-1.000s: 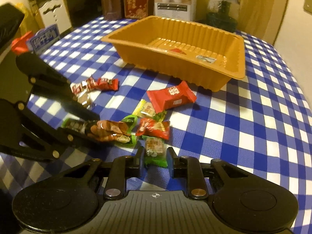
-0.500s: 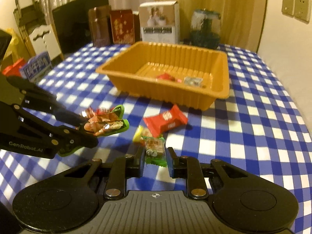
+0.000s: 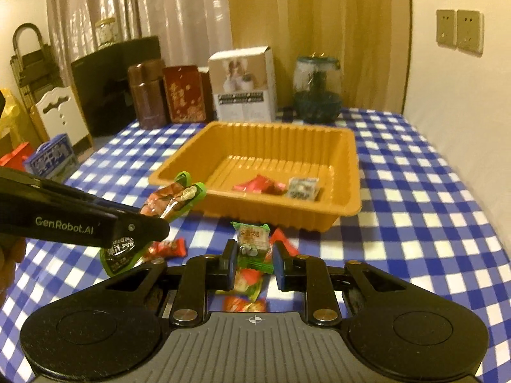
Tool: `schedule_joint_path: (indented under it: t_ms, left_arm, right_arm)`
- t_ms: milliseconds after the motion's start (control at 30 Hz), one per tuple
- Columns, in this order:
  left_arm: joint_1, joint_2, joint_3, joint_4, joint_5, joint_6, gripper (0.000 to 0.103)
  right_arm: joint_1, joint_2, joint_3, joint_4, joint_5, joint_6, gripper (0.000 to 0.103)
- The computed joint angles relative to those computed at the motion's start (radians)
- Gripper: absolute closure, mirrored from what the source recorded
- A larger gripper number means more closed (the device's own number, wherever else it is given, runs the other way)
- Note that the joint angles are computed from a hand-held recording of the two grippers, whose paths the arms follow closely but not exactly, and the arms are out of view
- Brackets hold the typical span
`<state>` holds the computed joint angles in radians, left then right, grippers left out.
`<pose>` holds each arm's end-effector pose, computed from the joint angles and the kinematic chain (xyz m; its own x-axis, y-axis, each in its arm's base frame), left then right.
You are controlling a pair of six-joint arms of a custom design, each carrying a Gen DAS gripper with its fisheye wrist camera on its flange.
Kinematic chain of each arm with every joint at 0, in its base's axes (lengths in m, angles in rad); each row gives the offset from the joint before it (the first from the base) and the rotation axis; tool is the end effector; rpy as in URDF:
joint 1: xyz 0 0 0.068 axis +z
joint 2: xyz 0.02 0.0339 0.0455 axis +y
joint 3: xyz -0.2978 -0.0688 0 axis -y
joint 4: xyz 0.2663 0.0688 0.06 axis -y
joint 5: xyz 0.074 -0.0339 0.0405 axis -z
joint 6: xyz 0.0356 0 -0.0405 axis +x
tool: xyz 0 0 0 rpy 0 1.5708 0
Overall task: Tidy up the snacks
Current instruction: 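Carry the snack bar and green-edged packet into the orange tray with both tools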
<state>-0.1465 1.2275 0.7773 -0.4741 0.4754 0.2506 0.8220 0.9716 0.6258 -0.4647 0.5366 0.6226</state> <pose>0.2442 -0.0525 0.2477 -0.6652 0.3210 -0.6742 0.5858 0.7842 -0.2045 0.1461 0.1305 0.2498 -0.6280 0.0605 -0.7759 -0.0289 0.9945 0.1009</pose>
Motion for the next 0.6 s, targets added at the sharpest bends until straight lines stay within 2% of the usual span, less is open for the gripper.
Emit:
schedule_joint_path:
  t_ms: [333,600]
  left_arm:
    - [-0.056,0.071,0.036,0.15,-0.058,-0.189,0.074]
    - [-0.094,0.162,0.087,0.245,-0.149,-0.265,0.074]
  right_arm:
    - [-0.157,-0.01,0.002,0.101,0.001,-0.076,0.079]
    - [-0.317,0.076,0.02,0.242,-0.087,-0.137,0.079]
